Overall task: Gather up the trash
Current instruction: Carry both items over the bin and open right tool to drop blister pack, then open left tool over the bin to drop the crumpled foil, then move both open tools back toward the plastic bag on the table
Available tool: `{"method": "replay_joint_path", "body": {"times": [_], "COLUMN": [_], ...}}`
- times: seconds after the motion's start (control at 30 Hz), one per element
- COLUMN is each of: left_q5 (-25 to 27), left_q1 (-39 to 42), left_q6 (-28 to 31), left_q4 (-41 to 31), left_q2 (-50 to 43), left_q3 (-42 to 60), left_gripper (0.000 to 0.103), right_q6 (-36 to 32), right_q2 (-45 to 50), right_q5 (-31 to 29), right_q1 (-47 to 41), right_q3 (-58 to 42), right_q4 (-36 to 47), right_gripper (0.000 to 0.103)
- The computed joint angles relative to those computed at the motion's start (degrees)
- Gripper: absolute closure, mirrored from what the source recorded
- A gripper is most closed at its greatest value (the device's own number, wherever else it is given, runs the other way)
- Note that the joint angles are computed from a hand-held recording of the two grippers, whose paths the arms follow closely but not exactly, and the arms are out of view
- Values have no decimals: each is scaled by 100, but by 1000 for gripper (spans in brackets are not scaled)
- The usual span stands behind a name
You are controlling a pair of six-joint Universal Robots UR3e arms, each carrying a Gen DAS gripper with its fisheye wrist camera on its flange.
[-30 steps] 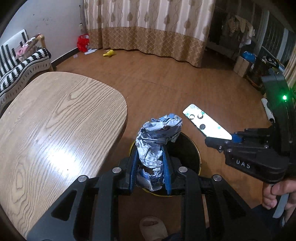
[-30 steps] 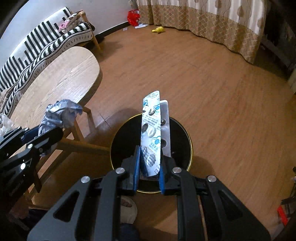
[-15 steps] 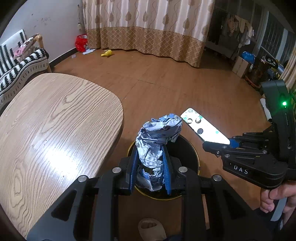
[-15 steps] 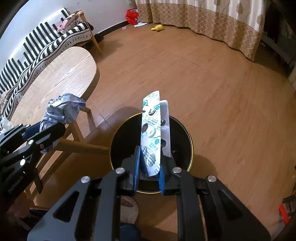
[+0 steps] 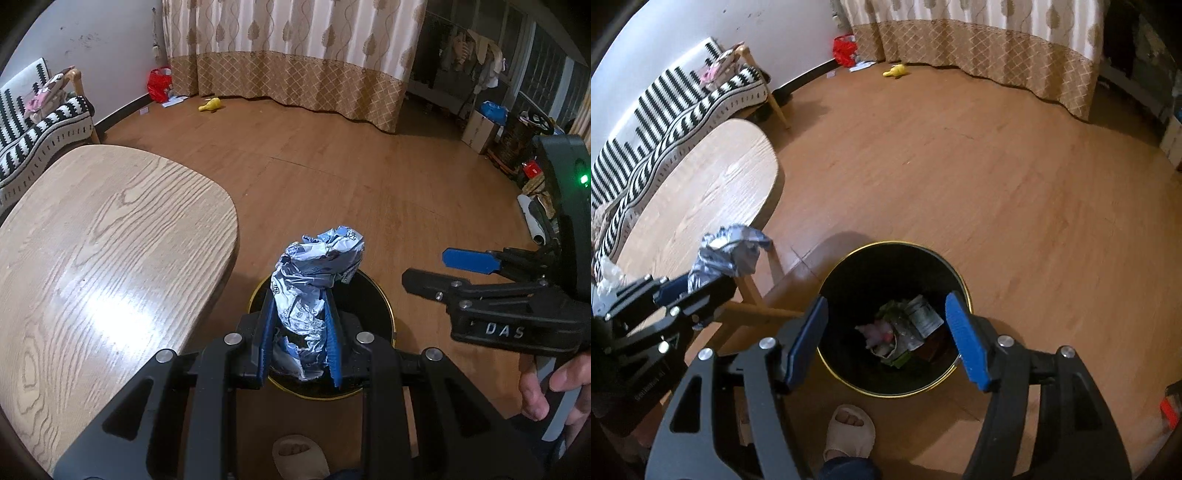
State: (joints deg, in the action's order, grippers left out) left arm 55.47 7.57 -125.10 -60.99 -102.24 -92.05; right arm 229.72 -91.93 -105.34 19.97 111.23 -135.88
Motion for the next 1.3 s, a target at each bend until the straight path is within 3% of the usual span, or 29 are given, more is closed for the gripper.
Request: {"method": "replay_joint_path", "body": {"times": [0.5, 0.53, 0.63, 0.67, 1.03, 1.17, 1.3], "left_q5": [-206, -225, -275, -310, -348, -479, -481], "left_q1": [-459, -490, -538, -539, -382, 98, 796], "left_q6": [-192, -183, -261, -310, -382, -142, 78], "left_q4": [-2, 23, 222, 319, 428, 133, 83], "left_q2": [-565, -588, -596, -581, -384, -217, -114], "left_q3": [335, 337, 227, 173, 82, 229, 407], "left_gripper": [79, 75, 40, 36, 21, 11, 8], "right_q6": [706, 740, 817, 813, 895, 834, 706], "right_q2": [-665, -720, -839, -873, -754, -435, 203], "right_q5": [-465, -491, -576, -560, -664, -650, -658], "right_q1": [-13, -24, -42, -61, 43, 129, 328], "right_q3": [548, 598, 676, 718, 602, 315, -372], "right_q4": [143, 144, 181, 158, 171, 126, 71], "right_gripper": [26, 24, 21, 21, 21, 21, 20]}}
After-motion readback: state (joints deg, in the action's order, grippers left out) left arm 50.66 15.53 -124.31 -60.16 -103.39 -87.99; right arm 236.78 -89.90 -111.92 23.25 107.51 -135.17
